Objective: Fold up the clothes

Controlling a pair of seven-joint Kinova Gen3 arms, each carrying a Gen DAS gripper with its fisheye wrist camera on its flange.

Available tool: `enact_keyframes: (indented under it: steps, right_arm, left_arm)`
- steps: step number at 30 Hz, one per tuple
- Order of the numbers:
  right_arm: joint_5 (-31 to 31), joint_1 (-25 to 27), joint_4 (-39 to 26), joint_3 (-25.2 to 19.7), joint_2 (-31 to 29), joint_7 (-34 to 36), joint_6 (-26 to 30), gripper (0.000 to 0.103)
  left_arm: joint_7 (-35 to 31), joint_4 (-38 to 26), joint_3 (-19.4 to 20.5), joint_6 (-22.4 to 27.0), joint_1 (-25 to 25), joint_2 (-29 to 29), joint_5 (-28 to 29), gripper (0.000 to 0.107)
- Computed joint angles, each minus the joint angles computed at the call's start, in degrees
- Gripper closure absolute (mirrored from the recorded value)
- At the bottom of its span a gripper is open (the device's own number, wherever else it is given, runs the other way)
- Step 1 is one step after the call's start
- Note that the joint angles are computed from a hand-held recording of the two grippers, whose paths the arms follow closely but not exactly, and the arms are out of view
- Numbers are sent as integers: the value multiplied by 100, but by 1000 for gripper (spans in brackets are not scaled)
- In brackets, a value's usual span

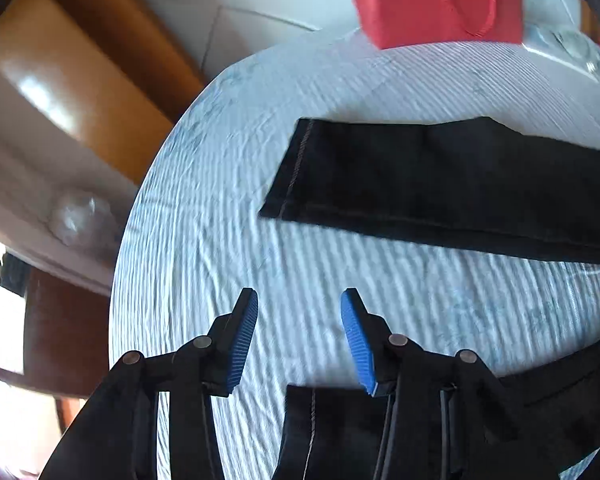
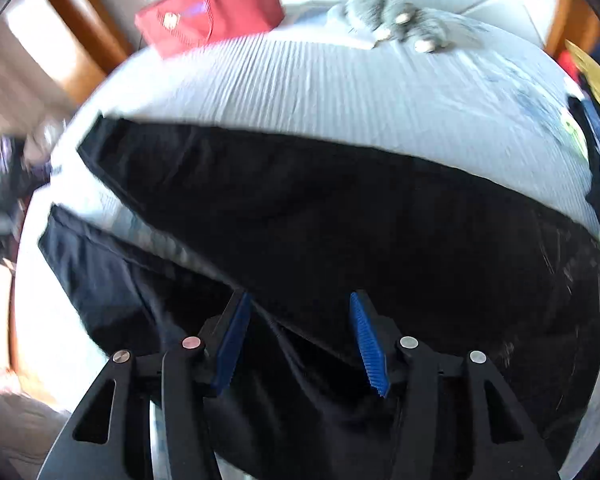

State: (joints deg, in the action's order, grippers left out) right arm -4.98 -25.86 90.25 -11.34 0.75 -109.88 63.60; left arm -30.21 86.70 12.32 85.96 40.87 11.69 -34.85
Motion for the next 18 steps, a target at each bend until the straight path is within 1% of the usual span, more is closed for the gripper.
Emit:
enact_keyframes:
  steps: [1,2,3,4,5,6,7,8,9,10,13,14,16,18]
  right_arm:
    - [-138,192,91,-1,-203,-3,-92,51]
    - [-183,458,141,-95,-388,-50,-122,51]
    - [-134,723,179,-193,-581,-122,-60,50]
    - [7,989,163,-338,-754,-274,55,49]
    - [240,1254,116,-550,-832,-477,204,49]
    - [473,1520,69,-762,-894,-661,351,48]
    - [706,1679,50,-872,-956,-833,515,48]
    - [939,1732,18,-924,-978,-996,625,48]
    - [1111,1791,84,-869,-1063,-1134,684,48]
    - [1188,1746,146,-709,-1124,-1233,710,48]
    - [1453,1315,353,74,-1243,-1442,730,48]
    - [1473,1239,396,263,-1240,-1411,714,48]
    - [1416,1340,435,453,-1189,-1213,651,48]
    - [1285,1447,397,583,-1026,-975,579,47]
  left_arm:
    - [197,191,-13,-201,-139,-203,73,62]
    - [353,355,-49,-434,-259,-427,167,60]
    - [489,515,-94,-667,-370,-662,261,58]
    - [644,658,-120,-900,-502,-851,316,54]
    - [705,701,-57,-1133,-732,-936,422,50]
    - [679,719,3,-1366,-967,-968,523,50]
    - [593,709,108,-1599,-1224,-949,597,50]
    - [535,708,152,-1833,-1401,-923,657,49]
    - [461,687,163,-1998,-1488,-832,664,49]
    - [384,594,97,-2070,-1473,-697,658,49]
    - [110,312,-214,-2260,-1362,-318,778,49]
    - [15,218,-360,-2328,-1296,-187,845,49]
    - [-90,65,-647,-2430,-1155,37,982,49]
    - [-137,-131,-682,-2372,-1123,246,994,49]
